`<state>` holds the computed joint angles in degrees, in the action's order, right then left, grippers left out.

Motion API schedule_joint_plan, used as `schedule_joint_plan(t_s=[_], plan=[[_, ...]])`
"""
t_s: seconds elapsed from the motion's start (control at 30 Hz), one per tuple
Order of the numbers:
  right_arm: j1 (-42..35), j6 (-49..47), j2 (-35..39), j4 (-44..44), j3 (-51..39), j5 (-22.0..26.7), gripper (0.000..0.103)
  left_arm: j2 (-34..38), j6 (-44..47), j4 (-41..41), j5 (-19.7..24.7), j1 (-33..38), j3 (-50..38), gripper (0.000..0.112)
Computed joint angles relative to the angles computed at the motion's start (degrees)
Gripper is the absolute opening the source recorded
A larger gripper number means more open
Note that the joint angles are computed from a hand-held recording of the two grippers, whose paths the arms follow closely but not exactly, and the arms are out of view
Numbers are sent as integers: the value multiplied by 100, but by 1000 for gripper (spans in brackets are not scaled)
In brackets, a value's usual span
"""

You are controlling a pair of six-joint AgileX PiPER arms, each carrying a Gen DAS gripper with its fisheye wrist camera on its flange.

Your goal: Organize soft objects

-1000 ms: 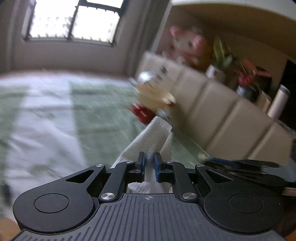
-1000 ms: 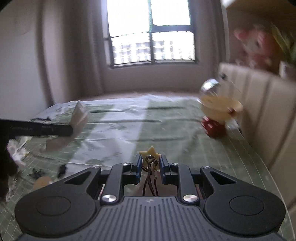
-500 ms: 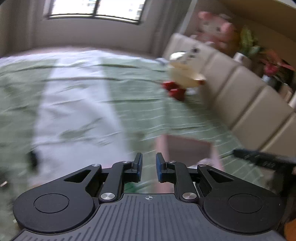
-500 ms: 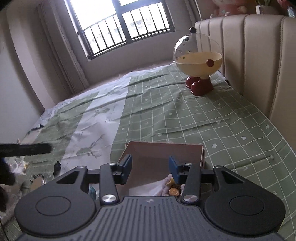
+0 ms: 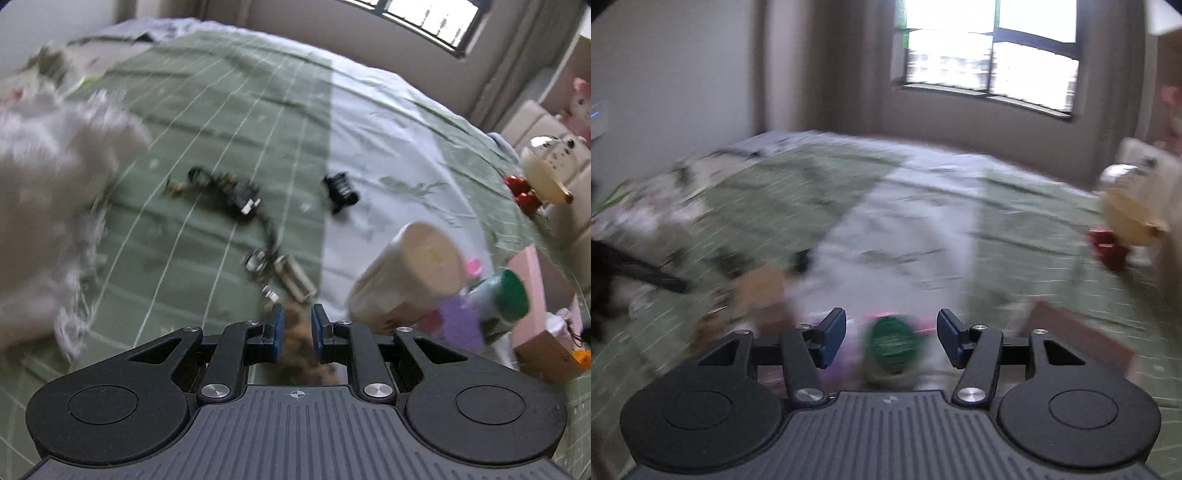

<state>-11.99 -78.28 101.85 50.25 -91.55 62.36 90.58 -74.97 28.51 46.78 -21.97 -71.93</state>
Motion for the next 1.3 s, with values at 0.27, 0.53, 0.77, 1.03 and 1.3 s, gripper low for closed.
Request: schedule_joint_plan(t_s=[0.27,0.53,0.77,1.03,1.3], plan=[[496,-1114,-919,-9,1622,-7,55,141,-846,736,-1009,273,677,17],[1174,-1474,-567,37,2379,-813,55,644,-1241,2855,-1147,-251,791,18],[1582,-2044,-61,452,2479,-1207,55,673,302,2404,-191,-537,932,25],[1820,-407,146,-635,1541,-567,55,-210,1191,338,-1698,1073,970,25],[2046,1281,173,-1556,649,141,55,844,3523,-1102,-445,1414,-247,25]])
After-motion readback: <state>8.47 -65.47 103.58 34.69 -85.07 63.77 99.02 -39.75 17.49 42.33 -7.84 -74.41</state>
